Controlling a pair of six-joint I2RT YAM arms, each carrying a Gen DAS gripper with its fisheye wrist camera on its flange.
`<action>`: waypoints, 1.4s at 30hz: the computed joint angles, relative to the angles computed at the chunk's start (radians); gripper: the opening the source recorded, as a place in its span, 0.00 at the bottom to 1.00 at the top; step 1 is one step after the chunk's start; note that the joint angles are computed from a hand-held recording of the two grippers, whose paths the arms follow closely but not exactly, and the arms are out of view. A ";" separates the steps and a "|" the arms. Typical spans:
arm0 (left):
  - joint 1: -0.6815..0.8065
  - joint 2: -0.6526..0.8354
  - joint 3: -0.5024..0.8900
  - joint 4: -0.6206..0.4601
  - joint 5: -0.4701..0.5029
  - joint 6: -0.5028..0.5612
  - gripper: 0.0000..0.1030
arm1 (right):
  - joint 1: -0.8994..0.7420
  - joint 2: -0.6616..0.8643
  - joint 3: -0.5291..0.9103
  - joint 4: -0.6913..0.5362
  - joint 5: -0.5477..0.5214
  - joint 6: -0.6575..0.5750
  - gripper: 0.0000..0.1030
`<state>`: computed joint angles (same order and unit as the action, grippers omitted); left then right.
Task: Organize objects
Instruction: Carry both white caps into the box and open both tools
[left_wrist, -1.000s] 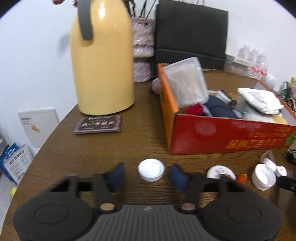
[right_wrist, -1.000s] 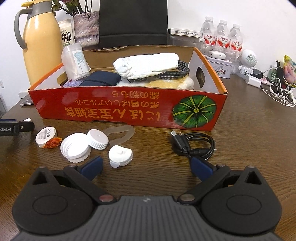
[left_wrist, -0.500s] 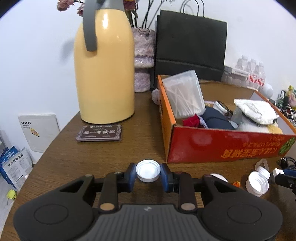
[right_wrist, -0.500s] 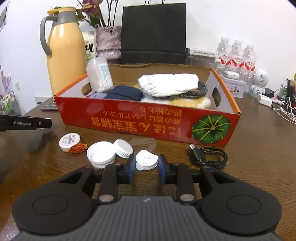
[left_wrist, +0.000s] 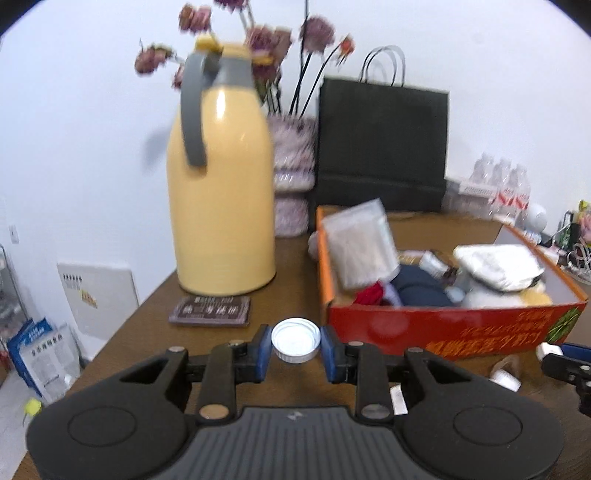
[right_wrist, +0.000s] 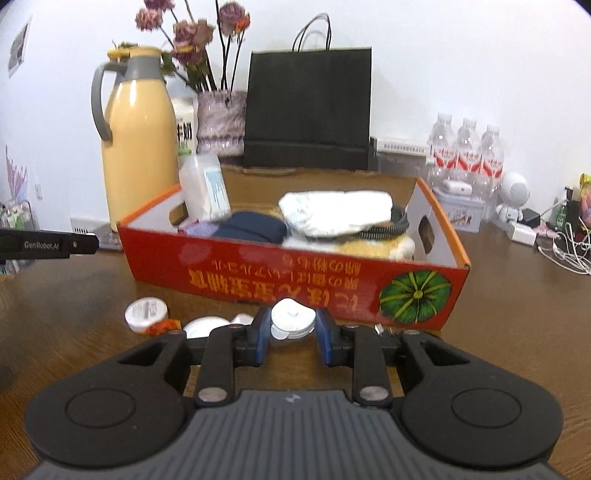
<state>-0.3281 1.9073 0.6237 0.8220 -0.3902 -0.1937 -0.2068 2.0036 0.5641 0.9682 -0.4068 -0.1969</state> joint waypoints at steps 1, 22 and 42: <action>-0.010 -0.006 -0.006 0.018 -0.005 0.001 0.26 | -0.003 -0.002 0.002 0.007 -0.004 0.012 0.26; -0.123 0.123 0.402 -0.137 -0.056 0.017 0.26 | 0.000 0.056 0.337 -0.071 -0.063 0.057 0.26; -0.073 0.357 0.786 -0.255 0.064 0.125 0.27 | -0.021 0.283 0.773 -0.359 -0.065 -0.010 0.26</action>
<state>-0.4012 2.2646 1.4099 0.5668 -0.3261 -0.0685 -0.2279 2.2863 1.3376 0.6095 -0.4716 -0.2073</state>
